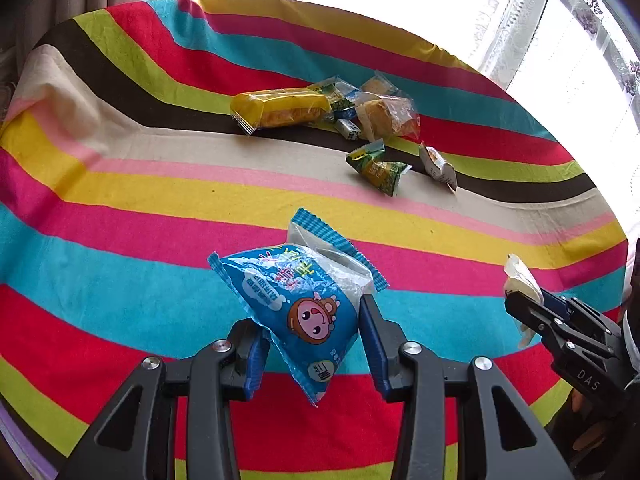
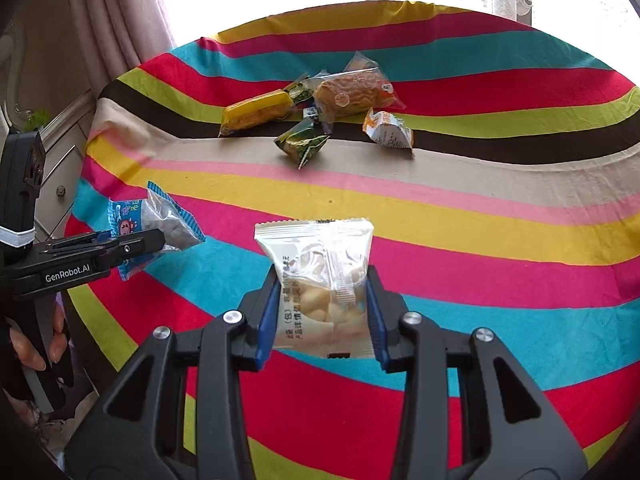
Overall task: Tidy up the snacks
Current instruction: 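Grasp the blue wrapper with the left tool while the right tool grasps a white nut bag, then carry both snacks to the white box and open both tools to drop them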
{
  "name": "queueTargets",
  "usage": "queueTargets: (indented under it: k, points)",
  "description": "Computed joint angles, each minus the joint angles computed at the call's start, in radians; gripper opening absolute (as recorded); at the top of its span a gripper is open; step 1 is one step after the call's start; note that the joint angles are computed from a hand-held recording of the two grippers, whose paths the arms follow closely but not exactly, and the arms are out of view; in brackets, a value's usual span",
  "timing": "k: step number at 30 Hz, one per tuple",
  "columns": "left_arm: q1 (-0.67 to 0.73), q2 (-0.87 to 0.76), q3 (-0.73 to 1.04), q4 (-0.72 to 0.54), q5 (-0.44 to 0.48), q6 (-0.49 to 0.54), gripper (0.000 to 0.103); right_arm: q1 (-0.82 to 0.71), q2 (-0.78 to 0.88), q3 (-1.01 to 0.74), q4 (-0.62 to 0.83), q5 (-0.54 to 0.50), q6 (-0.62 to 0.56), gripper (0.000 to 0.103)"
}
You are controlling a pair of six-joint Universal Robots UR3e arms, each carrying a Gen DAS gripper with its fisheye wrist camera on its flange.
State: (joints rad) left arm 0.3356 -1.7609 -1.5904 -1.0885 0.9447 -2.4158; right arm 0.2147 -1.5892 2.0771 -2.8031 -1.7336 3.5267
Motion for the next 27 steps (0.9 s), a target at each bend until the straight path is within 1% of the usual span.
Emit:
queueTargets:
  k: [8, 11, 19, 27]
  points:
    - [0.122, 0.148, -0.128, -0.131, -0.018, 0.189, 0.043, 0.146, 0.086, -0.117, 0.038, -0.064, 0.044, 0.043]
    - [0.161, 0.181, -0.145, -0.163, -0.02, 0.236, 0.043, 0.182, 0.113, -0.163, 0.059, -0.076, 0.057, 0.043]
    - [0.283, 0.254, -0.149, -0.287, -0.043, 0.372, 0.043, 0.274, 0.21, -0.319, 0.127, -0.104, 0.058, 0.043]
    - [0.414, 0.271, -0.123, -0.371, -0.047, 0.469, 0.043, 0.36, 0.34, -0.511, 0.193, -0.102, 0.019, 0.043]
